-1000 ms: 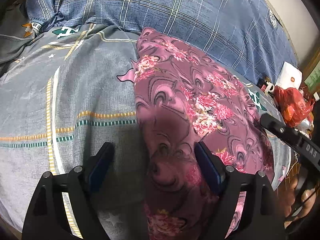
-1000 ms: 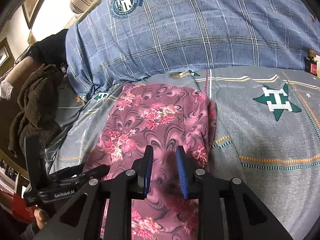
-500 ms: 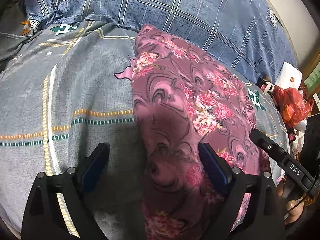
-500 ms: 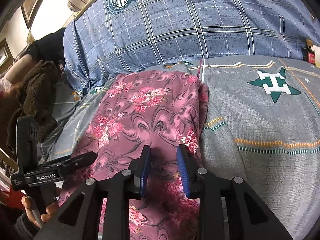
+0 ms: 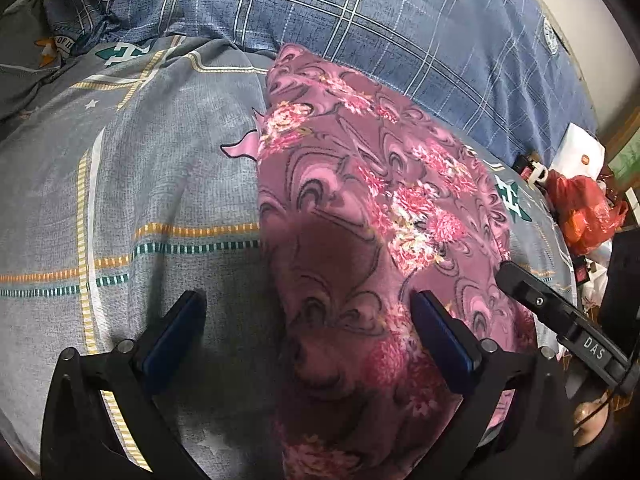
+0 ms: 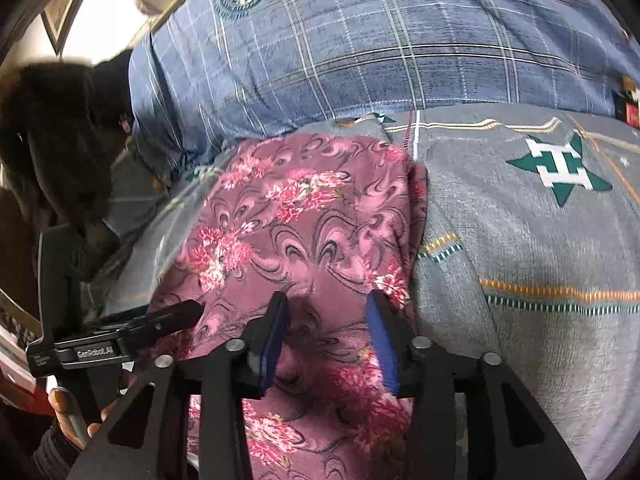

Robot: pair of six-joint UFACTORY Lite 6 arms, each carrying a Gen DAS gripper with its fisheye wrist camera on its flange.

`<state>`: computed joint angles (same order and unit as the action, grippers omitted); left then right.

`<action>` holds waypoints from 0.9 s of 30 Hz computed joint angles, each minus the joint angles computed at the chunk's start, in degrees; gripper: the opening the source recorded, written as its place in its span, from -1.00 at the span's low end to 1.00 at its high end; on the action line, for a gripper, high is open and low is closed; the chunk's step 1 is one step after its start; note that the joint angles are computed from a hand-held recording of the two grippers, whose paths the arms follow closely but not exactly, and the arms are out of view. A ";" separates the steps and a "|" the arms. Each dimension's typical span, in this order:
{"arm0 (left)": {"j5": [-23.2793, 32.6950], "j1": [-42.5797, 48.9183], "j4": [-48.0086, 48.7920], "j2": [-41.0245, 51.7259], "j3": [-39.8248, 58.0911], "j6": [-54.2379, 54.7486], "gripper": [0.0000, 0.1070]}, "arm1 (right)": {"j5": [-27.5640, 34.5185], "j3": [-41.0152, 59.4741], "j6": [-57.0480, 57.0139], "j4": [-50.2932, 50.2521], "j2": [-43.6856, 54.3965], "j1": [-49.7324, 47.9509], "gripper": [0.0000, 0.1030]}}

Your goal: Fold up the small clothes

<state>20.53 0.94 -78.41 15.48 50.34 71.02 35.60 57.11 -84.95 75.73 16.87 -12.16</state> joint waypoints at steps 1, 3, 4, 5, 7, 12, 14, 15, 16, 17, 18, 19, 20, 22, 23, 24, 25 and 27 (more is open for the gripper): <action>0.70 0.43 0.05 -0.29 -0.24 0.53 0.93 | -0.81 0.16 1.70 -1.14 -0.40 0.67 -0.08; 2.59 1.67 0.59 -0.73 -0.41 0.67 0.93 | -2.44 0.17 4.22 -3.05 -1.11 1.93 -0.01; 4.23 2.92 0.54 -0.91 -0.51 1.00 0.93 | -3.07 0.32 5.11 -4.11 -1.27 2.46 0.01; 5.84 4.28 0.70 -1.00 -0.20 1.02 0.93 | -4.00 0.41 6.18 -5.26 -1.46 3.08 0.02; 6.62 5.73 2.12 -1.13 0.79 0.43 0.93 | -4.63 0.47 6.99 -5.60 -1.56 3.55 0.07; 6.15 6.43 3.25 -2.42 0.85 0.65 0.93 | -5.27 -1.08 3.76 -2.13 -2.20 3.89 0.14; 6.40 6.12 3.54 -2.84 0.70 0.16 0.93 | -4.63 -0.93 3.52 -2.08 -2.06 3.51 0.15; 6.16 5.84 3.21 -3.26 0.33 0.42 0.93 | -4.21 -0.83 3.48 -1.96 -1.90 3.27 0.15; 5.78 5.52 3.42 -3.40 0.36 0.24 0.93 | -3.68 -0.81 3.36 -1.78 -1.82 2.92 0.15; 5.28 5.01 3.55 -3.70 0.27 0.02 0.93 | -2.99 -0.94 3.00 -1.22 -1.78 2.42 0.15; 5.11 4.81 3.23 -3.90 0.13 0.46 0.93 | -2.55 -1.08 2.53 -0.80 -1.74 2.04 0.15; 4.72 4.42 3.58 -4.13 0.14 0.01 0.93 | -2.29 -1.30 1.92 -0.33 -1.75 1.79 0.15; 4.26 4.00 4.29 -4.23 0.32 -0.89 0.93 | -2.14 -1.54 1.29 0.08 -1.79 1.61 0.15; 3.73 3.46 4.89 -4.37 0.42 -1.50 0.93 | -1.95 -1.80 0.49 0.67 -1.84 1.38 0.15; 3.31 3.21 5.83 -4.37 0.61 -2.57 0.93 | -1.84 -1.79 0.23 0.96 -1.74 1.32 0.15; 3.23 3.14 6.70 -4.28 0.86 -3.54 0.93 | -1.70 -1.82 0.15 1.16 -1.72 1.22 0.15; 3.27 3.21 6.79 -4.33 0.81 -3.81 0.93 | -1.46 -1.89 -0.10 1.51 -1.68 1.06 0.15; 3.54 3.48 7.56 -4.07 1.24 -5.25 0.93 | -0.82 -1.86 -0.75 1.85 -1.45 0.54 0.15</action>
